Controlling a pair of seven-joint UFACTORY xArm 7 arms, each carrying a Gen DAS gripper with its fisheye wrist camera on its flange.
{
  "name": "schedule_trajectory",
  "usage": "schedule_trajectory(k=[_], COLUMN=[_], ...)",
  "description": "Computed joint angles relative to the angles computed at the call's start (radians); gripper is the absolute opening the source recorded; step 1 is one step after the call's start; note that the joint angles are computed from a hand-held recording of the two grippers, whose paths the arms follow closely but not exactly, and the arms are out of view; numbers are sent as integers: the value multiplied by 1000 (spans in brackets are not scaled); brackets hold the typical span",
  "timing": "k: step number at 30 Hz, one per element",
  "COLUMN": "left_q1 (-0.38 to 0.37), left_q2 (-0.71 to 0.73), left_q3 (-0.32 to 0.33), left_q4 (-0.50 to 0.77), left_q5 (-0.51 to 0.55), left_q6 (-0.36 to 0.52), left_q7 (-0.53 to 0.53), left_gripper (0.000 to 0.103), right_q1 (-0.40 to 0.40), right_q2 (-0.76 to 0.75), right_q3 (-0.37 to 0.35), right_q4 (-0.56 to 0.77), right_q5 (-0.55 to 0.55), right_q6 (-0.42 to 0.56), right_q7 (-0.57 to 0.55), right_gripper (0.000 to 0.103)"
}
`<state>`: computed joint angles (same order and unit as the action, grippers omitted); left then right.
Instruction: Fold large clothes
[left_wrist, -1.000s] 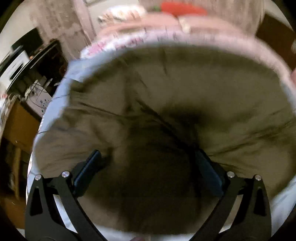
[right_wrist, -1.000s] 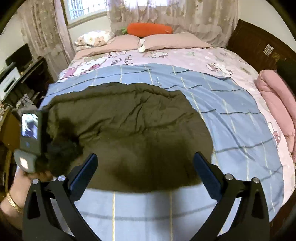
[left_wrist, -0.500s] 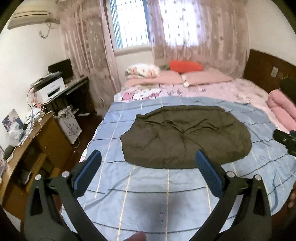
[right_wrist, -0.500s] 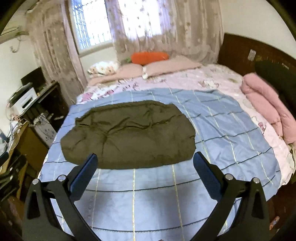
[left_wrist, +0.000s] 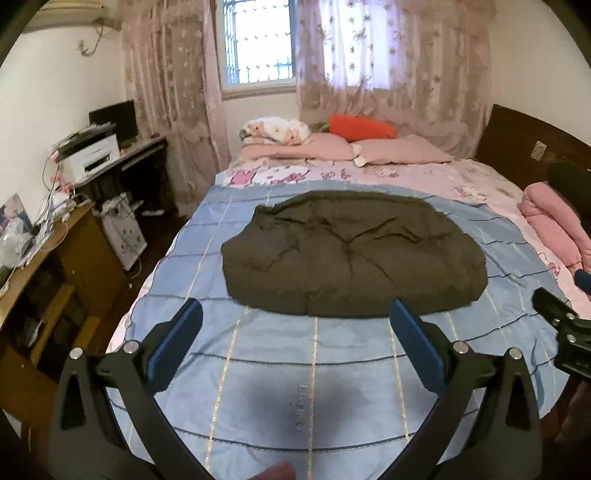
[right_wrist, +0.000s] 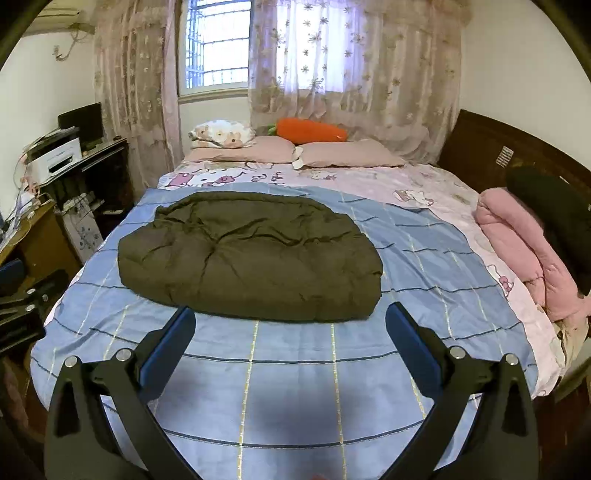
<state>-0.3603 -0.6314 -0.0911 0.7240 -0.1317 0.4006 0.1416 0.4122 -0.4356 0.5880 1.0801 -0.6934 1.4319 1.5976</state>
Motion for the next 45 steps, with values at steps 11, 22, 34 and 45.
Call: schedule_trajectory(k=[11, 22, 34, 45], left_q1=[4, -14, 5, -12], left_q2=[12, 5, -16, -32], left_q3=[-18, 7, -17, 0], left_q4=[19, -4, -23, -35], left_q5=[4, -32, 17, 2], left_q6=[68, 38, 8, 11], left_q7=[-23, -6, -27, -16], left_gripper=[101, 101, 101, 101], right_q1=[7, 1, 6, 8], right_q2=[-7, -6, -2, -5], right_q3=[-7, 1, 0, -2], right_q4=[-13, -14, -13, -14], right_q5=[7, 11, 12, 12], right_q6=[-17, -29, -31, -29], right_q7=[3, 10, 16, 13], right_gripper=[102, 102, 102, 102])
